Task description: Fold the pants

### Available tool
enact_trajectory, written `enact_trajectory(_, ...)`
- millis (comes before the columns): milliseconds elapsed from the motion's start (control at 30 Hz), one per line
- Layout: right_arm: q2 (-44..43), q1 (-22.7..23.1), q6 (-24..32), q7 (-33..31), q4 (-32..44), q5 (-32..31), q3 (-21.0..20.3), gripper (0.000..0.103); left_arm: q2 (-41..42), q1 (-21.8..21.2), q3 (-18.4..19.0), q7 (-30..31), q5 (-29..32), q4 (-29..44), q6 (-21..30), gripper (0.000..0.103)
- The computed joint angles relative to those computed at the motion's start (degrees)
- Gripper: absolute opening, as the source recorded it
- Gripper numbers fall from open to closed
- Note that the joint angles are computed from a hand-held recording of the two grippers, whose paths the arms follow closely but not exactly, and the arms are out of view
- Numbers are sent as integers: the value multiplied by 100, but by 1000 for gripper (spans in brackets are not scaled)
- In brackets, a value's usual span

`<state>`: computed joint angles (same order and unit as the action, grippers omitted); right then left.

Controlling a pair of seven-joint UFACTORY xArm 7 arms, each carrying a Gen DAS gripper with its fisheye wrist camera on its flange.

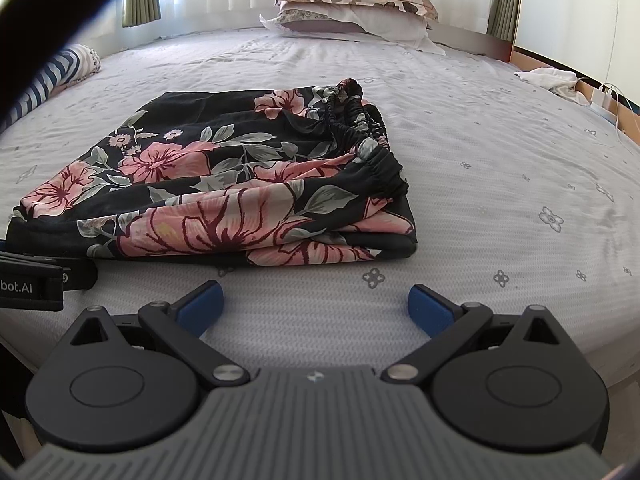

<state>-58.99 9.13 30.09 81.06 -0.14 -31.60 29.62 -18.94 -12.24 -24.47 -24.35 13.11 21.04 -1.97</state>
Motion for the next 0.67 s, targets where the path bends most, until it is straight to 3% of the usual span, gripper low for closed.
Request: enact_trajectory(667,-28,35,28,-2,-10,-3,-20,103,-9,125,-117,-65,37,-7,-57,103)
